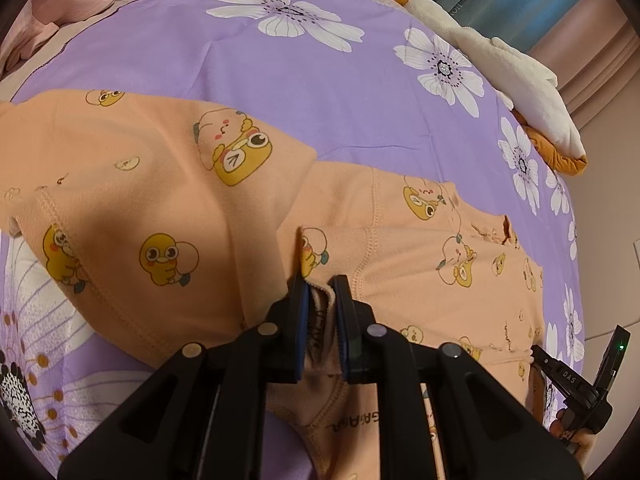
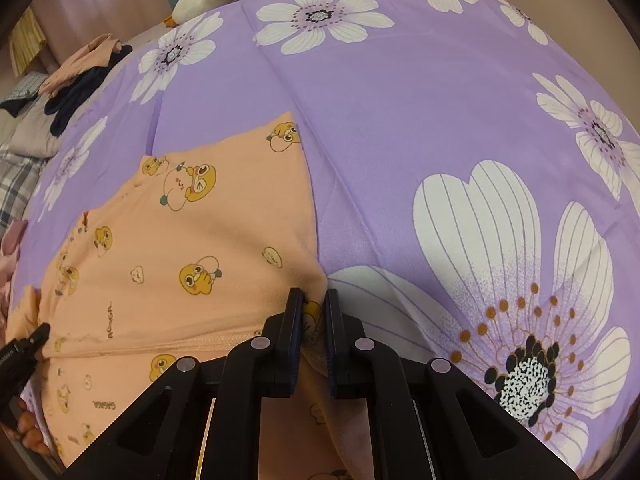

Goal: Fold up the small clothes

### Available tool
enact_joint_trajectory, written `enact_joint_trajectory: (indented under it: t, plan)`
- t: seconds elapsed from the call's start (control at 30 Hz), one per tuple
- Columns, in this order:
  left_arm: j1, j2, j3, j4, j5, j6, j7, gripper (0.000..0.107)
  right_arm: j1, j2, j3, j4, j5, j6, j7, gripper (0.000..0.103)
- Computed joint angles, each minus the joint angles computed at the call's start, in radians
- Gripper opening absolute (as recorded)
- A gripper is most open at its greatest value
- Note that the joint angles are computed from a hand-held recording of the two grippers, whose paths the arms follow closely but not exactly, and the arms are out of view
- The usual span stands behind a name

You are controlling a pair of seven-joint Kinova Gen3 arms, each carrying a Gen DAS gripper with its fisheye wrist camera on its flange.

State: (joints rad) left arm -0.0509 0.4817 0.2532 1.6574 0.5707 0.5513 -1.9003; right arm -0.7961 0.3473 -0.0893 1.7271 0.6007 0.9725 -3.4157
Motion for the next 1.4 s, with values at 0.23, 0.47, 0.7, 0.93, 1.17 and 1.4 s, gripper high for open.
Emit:
enact_joint_trajectory:
  t: [0.23,0.47,0.7,0.93,1.17,1.4]
  plan:
    - [-0.003,0.002,0.002,-0.001,0.007,0.0,-0.002,0.015,-0.002,0.002,0.0,-0.003,0.002,0.006,0.001,0.005]
    - [-0.002,0.004,0.0,-0.004,0.007,0.001,0.001,0.015,-0.001,0.001,-0.001,-0.002,0.003,0.008,0.003,0.005]
    - [-0.017,0.011,0.004,-0.016,0.025,0.028,0.002,0.015,-0.004,0.003,0.0,0.0,0.007,0.006,-0.004,0.005]
    - [-0.036,0.02,-0.002,-0.05,0.057,0.106,0.018,0.013,0.01,0.005,-0.003,-0.013,-0.009,0.011,0.04,0.006]
    - [0.011,-0.075,-0.047,-0.006,-0.005,0.078,0.026,0.044,0.001,-0.004,-0.005,-0.046,-0.025,0.067,0.075,0.04]
    - [-0.004,-0.147,-0.08,0.038,-0.016,0.026,0.052,0.08,-0.041,0.006,-0.015,-0.134,0.022,0.182,0.105,0.051]
